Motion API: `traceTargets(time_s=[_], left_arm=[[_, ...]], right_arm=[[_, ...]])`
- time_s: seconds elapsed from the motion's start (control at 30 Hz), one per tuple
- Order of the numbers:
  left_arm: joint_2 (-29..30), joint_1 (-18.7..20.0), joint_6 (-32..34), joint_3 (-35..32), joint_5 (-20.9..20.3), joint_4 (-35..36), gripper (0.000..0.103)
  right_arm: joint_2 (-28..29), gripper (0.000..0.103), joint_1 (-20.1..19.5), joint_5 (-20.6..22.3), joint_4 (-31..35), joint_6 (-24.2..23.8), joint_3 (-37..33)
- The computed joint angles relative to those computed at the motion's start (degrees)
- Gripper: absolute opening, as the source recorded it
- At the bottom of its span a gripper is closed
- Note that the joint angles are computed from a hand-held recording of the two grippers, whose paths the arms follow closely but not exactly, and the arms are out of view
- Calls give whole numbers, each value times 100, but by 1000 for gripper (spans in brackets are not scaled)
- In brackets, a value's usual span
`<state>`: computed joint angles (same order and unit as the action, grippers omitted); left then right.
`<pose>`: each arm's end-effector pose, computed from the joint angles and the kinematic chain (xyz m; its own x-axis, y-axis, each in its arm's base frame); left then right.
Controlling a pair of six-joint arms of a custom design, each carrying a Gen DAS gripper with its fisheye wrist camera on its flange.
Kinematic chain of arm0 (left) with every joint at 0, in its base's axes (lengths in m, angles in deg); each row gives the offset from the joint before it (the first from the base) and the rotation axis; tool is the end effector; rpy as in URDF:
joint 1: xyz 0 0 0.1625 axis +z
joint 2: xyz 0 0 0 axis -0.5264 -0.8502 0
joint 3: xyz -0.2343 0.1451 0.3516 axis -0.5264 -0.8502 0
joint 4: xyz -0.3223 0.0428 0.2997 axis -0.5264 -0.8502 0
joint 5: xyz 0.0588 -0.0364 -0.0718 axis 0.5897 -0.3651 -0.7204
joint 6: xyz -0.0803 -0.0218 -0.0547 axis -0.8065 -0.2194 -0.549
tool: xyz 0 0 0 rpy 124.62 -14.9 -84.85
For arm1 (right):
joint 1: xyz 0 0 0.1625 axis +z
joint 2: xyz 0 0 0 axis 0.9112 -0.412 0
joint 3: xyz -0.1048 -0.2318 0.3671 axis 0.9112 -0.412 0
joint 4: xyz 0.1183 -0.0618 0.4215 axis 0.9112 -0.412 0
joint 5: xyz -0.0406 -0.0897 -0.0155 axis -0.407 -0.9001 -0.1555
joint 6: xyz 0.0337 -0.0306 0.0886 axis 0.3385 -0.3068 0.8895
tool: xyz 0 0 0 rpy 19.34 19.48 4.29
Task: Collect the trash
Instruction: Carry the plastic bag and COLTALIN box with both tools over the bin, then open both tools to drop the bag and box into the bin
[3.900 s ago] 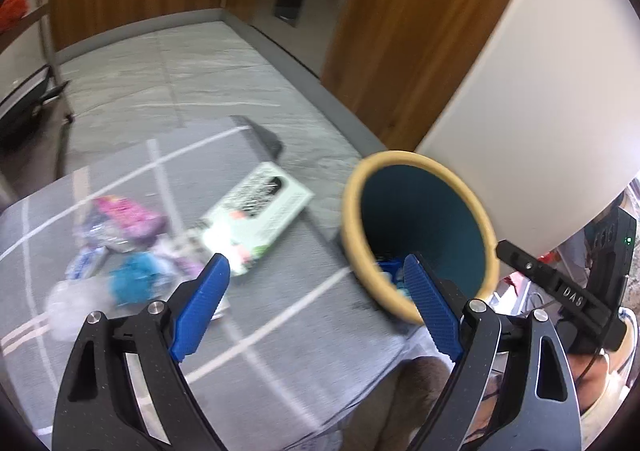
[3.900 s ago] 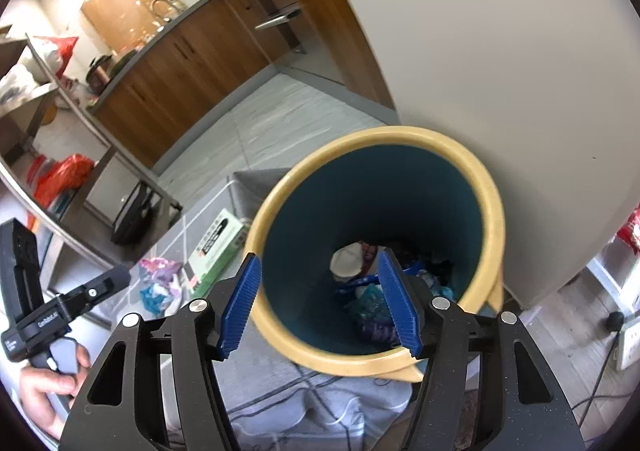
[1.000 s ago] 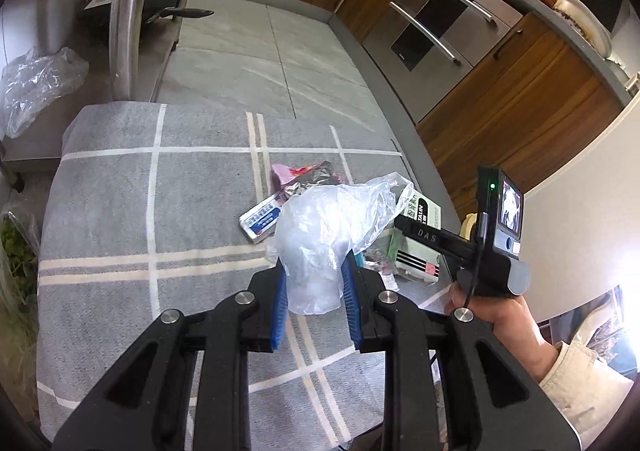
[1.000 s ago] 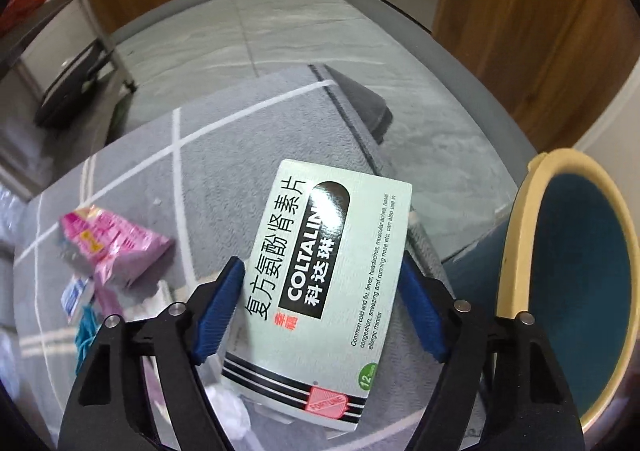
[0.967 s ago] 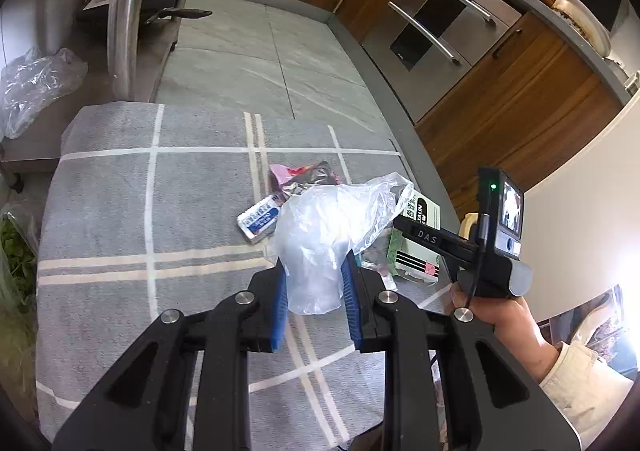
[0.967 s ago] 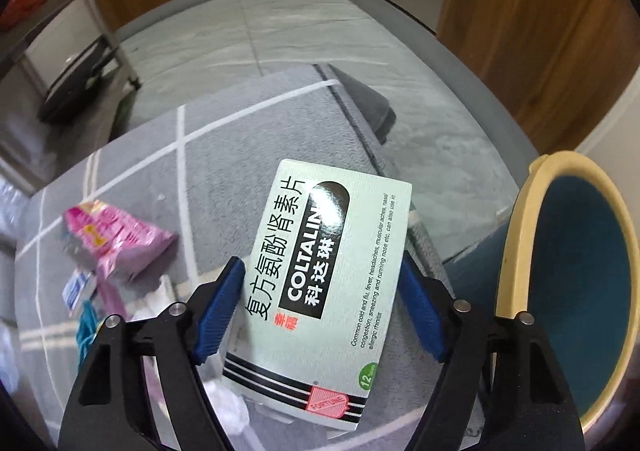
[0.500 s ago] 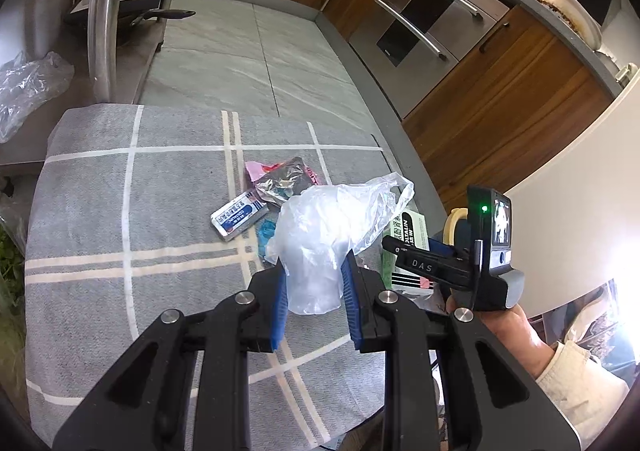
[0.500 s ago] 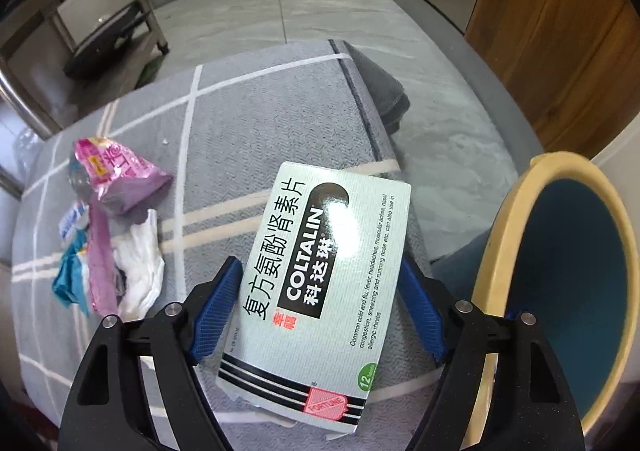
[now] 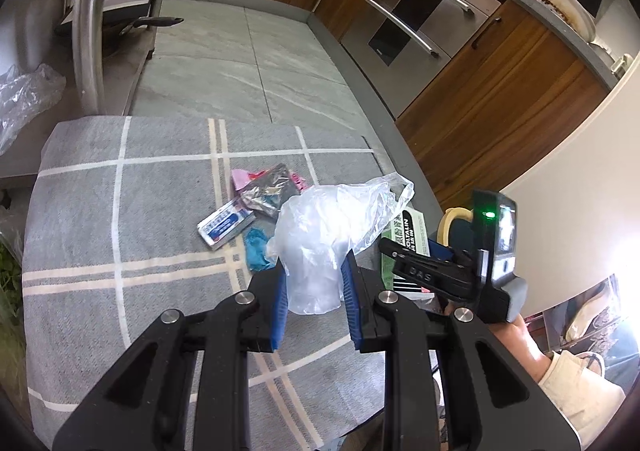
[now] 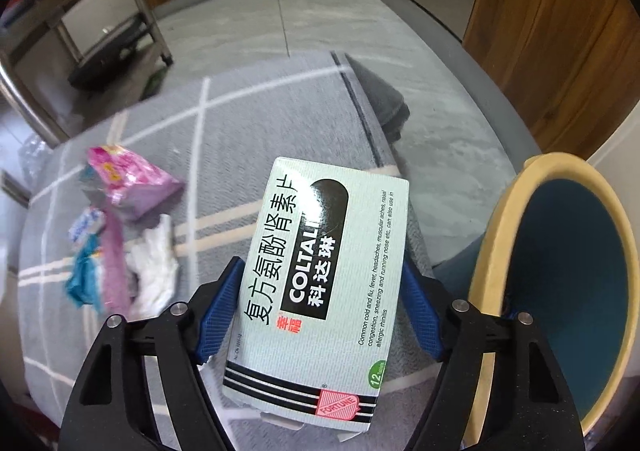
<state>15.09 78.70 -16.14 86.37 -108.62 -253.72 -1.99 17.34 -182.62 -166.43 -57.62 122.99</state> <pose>-0.3492 -0.6498 0.0328 -0.9489 0.0534 -0.3110 0.2195 0.8197 -0.5290 -0.0038 -0.7362 0.3035 -0.7473 -0.1309 0.6515 -0.3931 0.8776 -0.2745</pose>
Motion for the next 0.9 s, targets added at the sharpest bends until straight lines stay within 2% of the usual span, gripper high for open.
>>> traceTargets(time_s=[0.3, 0.57, 0.73, 0.9], left_arm=[[381, -202, 233, -505, -70, 192, 23], [1146, -418, 477, -1553, -402, 764, 23], [1761, -520, 626, -2410, -701, 1299, 23], [2416, -597, 700, -3319, -858, 1882, 23]], right_arm=[[-1127, 76, -265, 1162, -32, -193, 655], [-2039, 76, -789, 1896, -12, -67, 1019], [-2300, 76, -1180, 2264, -103, 206, 996], [-2326, 76, -1524, 2509, -103, 552, 878]])
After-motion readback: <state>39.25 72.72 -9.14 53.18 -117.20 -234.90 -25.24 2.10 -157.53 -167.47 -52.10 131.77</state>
